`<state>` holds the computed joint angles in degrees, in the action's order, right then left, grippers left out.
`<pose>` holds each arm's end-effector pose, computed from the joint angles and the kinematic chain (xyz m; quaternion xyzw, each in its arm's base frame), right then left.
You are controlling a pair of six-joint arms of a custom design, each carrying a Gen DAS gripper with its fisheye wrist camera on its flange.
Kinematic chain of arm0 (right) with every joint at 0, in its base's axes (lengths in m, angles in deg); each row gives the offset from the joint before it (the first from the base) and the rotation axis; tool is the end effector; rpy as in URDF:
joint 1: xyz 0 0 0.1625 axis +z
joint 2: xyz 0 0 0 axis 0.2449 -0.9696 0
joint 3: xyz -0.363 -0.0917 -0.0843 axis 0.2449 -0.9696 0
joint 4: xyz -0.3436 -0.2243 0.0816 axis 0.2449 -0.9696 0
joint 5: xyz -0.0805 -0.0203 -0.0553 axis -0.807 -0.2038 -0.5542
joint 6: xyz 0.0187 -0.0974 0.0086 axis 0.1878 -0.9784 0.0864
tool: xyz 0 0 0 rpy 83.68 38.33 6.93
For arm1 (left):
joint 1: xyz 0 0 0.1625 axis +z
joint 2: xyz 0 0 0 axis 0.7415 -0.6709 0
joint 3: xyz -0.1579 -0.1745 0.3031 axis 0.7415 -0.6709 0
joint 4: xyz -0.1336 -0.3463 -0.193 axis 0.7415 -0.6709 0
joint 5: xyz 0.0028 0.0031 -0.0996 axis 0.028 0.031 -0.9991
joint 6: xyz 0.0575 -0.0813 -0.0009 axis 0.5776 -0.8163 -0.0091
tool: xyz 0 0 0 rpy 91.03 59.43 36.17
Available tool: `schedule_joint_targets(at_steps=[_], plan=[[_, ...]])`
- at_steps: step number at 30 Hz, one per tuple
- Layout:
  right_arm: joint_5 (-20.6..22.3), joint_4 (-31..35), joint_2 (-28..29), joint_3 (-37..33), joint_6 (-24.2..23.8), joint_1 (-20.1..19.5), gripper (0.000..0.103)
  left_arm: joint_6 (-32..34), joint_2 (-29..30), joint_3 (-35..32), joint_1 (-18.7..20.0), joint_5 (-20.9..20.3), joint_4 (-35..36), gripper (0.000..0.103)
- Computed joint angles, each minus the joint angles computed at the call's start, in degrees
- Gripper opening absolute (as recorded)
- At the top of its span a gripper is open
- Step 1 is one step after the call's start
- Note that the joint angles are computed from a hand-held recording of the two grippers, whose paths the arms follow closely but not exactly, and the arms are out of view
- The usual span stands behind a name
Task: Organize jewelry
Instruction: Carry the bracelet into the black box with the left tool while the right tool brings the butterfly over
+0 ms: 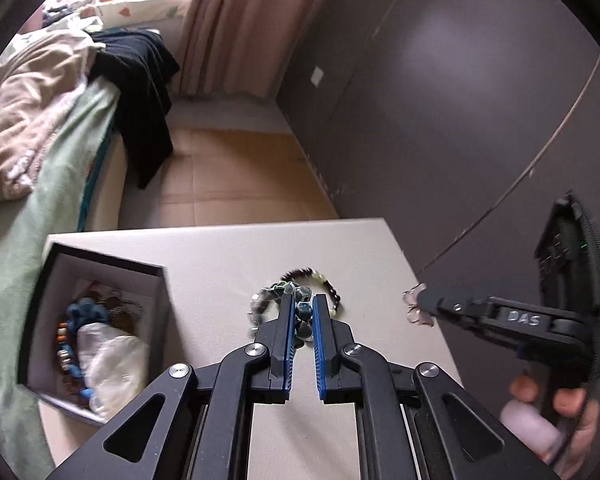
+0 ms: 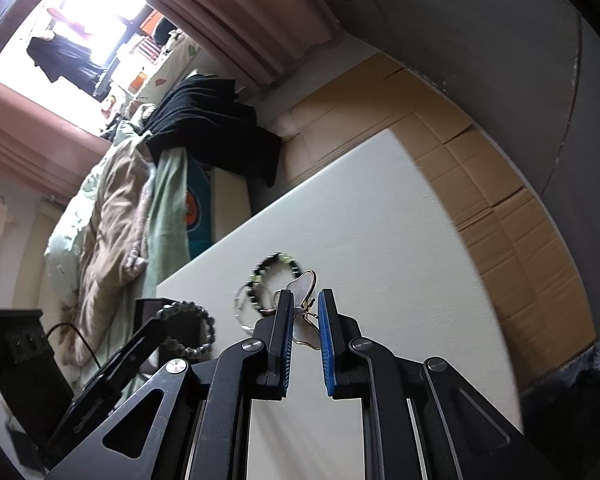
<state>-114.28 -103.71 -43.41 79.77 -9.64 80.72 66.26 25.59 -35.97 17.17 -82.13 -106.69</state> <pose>0.1721 -0.8145 0.1709 -0.0722 -0.9432 0.3015 0.1191 -0.2057 -0.8399 0.1636 0.2077 0.9394 -0.2378 0.1333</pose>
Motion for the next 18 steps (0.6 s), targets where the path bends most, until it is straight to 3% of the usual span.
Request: schedule_joint_targets(at_steps=[6, 18], plan=[[1.91, -0.84, 2.41, -1.83, -1.19, 1.22, 0.014, -2.34, -4.75, 4.87, 2.23, -4.29, -5.01, 0.008], [2.29, -2.8, 8.28, -6.58, -4.34, 4.2, 0.014, -4.7, -8.11, 5.5, 4.6, -2.84, -7.36, 0.009]])
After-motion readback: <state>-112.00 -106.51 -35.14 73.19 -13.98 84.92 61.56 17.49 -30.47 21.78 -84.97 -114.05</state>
